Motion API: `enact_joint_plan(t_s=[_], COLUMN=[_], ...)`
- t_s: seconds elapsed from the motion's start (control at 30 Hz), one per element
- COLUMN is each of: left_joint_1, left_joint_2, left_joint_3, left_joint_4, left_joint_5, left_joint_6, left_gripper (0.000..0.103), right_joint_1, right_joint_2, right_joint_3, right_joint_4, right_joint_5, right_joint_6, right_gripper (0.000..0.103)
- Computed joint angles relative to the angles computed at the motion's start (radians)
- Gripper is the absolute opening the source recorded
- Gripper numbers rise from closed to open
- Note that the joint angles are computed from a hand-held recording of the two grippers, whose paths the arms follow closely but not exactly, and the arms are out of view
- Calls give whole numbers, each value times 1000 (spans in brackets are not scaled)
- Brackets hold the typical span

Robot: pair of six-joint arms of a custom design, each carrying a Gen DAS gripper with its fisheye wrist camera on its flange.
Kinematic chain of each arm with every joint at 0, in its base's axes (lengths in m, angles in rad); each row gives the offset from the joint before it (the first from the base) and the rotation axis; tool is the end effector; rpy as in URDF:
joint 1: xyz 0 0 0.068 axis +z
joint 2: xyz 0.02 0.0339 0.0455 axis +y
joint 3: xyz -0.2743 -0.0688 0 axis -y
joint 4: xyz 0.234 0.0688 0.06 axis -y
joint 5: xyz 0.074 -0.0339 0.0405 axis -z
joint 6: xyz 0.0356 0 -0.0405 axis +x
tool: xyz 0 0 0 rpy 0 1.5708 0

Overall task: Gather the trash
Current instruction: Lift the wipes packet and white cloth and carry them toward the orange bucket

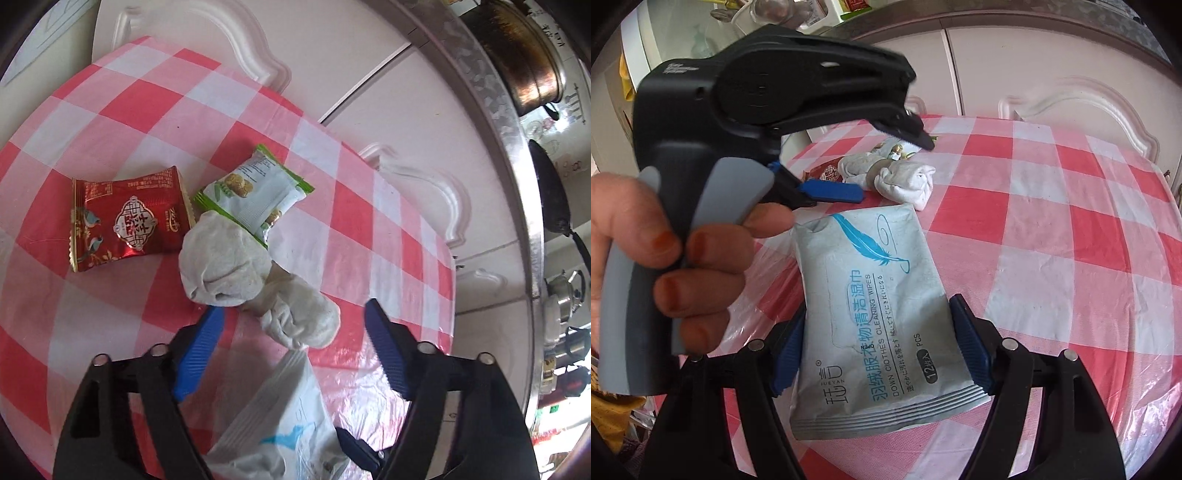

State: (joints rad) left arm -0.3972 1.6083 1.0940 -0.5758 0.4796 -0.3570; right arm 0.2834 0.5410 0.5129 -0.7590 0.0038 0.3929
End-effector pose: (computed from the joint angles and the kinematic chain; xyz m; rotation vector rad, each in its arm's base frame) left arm 0.2817 -0.1360 0.2311 0.2193 2.7373 -0.8705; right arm 0.0940 0.0272 0.2305 0.1322 2.3779 0.3222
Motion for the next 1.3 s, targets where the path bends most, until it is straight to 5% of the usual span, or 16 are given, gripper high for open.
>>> enact_joint_plan(t_s=[0.3, 0.6, 1.0, 1.3], left_joint_1=[-13, 92, 167, 318], left_joint_2=[59, 86, -21, -159], left_joint_3=[80, 53, -33, -141], left_joint_4=[-82, -65, -78, -183], left_joint_5=[-33, 135, 148, 215], left_joint_6=[30, 56, 161, 371], left_gripper=[59, 34, 31, 31], right_joint_1=[-136, -379, -452, -560], right_joint_2=[-46, -66, -53, -58], right_joint_3=[-10, -21, -23, -28], right_joint_4=[-12, -29, -28, -39], right_joint_5=[-136, -378, -446, -525], right_joint_6=[-42, -137, -168, -198], right_gripper=[73, 73, 73, 73])
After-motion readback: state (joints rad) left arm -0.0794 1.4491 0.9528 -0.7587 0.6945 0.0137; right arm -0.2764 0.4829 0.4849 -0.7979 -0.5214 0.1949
